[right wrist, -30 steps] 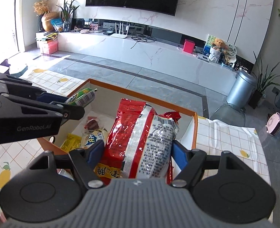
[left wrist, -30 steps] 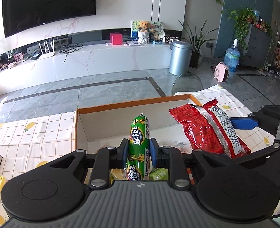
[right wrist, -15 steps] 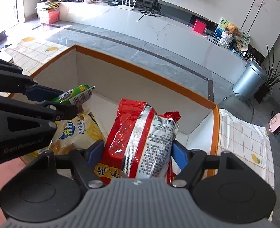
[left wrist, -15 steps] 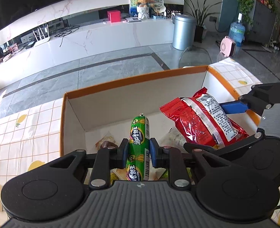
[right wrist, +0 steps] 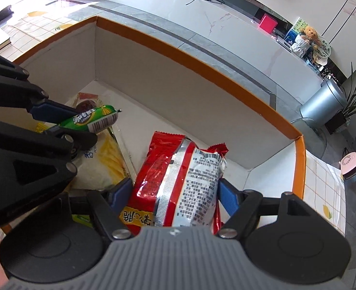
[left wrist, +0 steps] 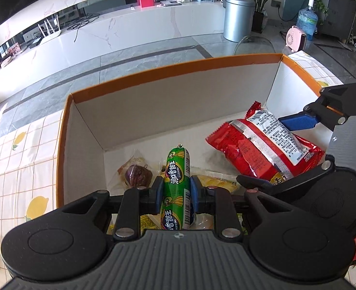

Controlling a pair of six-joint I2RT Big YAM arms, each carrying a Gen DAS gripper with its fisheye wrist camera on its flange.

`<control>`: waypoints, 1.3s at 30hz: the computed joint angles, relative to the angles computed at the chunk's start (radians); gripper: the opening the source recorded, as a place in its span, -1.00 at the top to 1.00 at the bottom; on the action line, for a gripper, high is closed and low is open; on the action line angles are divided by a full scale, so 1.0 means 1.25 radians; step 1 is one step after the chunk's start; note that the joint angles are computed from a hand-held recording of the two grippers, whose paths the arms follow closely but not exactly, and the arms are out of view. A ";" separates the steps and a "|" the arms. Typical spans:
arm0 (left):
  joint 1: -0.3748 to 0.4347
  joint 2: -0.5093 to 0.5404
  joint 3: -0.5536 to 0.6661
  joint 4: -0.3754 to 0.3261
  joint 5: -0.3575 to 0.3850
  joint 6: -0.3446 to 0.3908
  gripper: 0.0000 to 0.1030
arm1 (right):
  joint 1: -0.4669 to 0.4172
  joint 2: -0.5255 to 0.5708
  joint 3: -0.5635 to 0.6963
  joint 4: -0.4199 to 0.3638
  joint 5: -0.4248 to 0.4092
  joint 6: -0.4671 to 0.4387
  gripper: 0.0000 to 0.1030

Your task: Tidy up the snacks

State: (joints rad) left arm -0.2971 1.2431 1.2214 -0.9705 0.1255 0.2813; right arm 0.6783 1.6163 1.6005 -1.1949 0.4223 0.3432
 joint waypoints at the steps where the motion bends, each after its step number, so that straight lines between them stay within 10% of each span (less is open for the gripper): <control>1: 0.001 0.002 0.001 -0.003 0.000 -0.001 0.51 | -0.002 0.005 0.007 -0.010 -0.002 0.001 -0.42; 14: 0.007 0.015 0.027 -0.020 -0.009 -0.017 0.48 | 0.008 0.020 0.031 -0.056 0.005 -0.006 -0.51; 26: 0.016 -0.025 0.020 -0.009 0.010 -0.033 -0.12 | 0.029 -0.001 0.051 -0.097 0.012 0.024 -0.74; 39: 0.009 -0.098 0.006 -0.020 0.005 -0.045 -0.27 | 0.069 -0.056 0.064 -0.159 0.030 0.100 -0.79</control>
